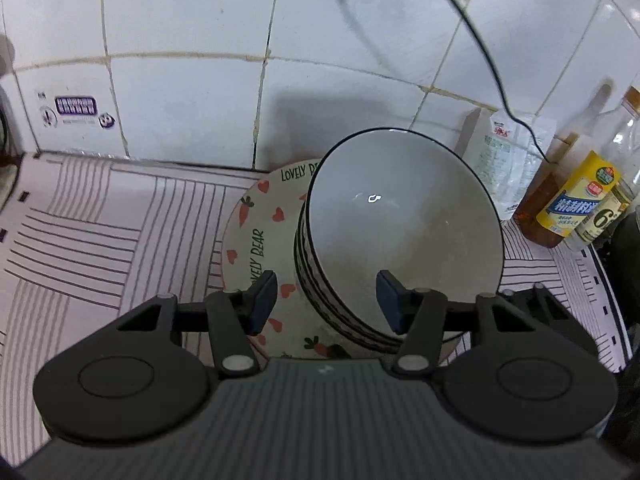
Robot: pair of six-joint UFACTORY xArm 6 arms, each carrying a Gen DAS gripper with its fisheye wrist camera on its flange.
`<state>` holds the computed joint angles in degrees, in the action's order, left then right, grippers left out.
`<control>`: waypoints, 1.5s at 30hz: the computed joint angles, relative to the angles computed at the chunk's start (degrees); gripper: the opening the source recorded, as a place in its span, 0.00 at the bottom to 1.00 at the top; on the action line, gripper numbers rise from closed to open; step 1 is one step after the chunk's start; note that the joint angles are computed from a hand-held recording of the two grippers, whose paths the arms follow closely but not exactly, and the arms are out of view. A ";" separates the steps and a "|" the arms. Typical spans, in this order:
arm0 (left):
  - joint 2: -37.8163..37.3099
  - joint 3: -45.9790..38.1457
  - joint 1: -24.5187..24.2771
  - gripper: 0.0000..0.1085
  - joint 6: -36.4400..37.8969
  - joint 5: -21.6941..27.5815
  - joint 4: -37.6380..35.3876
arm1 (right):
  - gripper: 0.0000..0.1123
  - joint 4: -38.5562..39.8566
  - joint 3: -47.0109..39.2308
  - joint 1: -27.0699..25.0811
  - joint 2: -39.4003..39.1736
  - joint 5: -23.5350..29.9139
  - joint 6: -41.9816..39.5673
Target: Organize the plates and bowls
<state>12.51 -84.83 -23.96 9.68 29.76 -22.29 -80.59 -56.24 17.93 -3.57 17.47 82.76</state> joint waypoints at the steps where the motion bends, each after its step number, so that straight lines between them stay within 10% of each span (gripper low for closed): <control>1: -0.89 1.15 -0.04 0.54 1.23 -1.04 -1.21 | 0.88 -1.00 0.69 0.17 -1.00 -0.04 1.00; 23: -28.01 23.35 0.66 0.66 6.23 -1.39 -5.07 | 0.88 6.15 15.47 11.81 -23.03 12.87 5.00; 45: -46.77 29.89 2.58 0.95 1.19 11.85 5.48 | 0.90 23.63 7.89 39.29 -32.26 56.32 -0.66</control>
